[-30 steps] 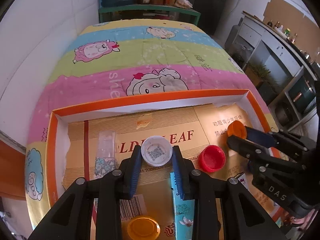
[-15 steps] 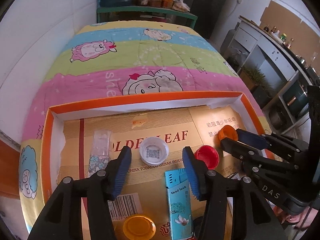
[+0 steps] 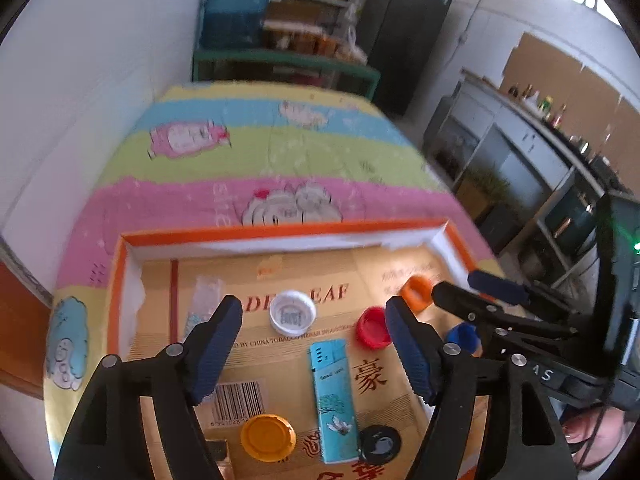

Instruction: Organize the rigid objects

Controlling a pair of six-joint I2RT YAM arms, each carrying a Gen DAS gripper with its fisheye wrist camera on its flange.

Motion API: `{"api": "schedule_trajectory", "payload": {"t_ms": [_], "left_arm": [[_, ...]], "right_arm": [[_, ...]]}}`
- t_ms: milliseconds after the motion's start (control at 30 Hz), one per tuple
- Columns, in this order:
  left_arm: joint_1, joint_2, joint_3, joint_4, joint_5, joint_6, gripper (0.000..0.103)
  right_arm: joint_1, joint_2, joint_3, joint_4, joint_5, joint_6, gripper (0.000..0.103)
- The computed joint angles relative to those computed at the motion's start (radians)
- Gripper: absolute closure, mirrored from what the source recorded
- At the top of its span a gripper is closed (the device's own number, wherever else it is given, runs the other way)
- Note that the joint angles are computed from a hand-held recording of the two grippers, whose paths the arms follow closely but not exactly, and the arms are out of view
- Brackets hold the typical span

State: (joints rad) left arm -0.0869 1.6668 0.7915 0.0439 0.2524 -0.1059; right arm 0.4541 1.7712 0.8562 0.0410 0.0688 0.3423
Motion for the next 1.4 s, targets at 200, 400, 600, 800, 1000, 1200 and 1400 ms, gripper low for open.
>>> {"api": "schedule_trajectory", "payload": {"t_ms": [200,400,600,800,1000,1200,1400], "left_arm": [[0.012,-0.159,-0.116,0.060,-0.034,-0.030,0.027],[0.008,-0.282,-0.193,0.047,-0.085,-0.035,0.027],[0.024,-0.364,-0.243,0.018,-0.023,-0.035,0.027],[0.026,-0.455,-0.304,-0.005,-0.031,-0.039,0.027],[-0.003,-0.613,-0.387,-0.044,-0.070,-0.048,0.027],[-0.030,-0.827,-0.448,-0.154,-0.125,-0.060,0.027],[-0.061,-1.026,-0.463,-0.324,-0.162,-0.070,0.027]], "right_arm": [[0.003,-0.098,-0.092,0.052,0.024,0.063,0.034],[0.054,-0.155,-0.132,0.042,0.087,0.079,0.030],[0.120,-0.209,-0.170,0.034,0.147,0.107,0.030],[0.202,-0.289,-0.214,-0.004,0.282,0.163,0.030],[0.330,-0.380,-0.249,-0.085,0.468,0.238,0.030],[0.448,-0.424,-0.253,-0.158,0.598,0.296,0.030],[0.557,-0.491,-0.262,-0.261,0.669,0.413,0.030]]}}
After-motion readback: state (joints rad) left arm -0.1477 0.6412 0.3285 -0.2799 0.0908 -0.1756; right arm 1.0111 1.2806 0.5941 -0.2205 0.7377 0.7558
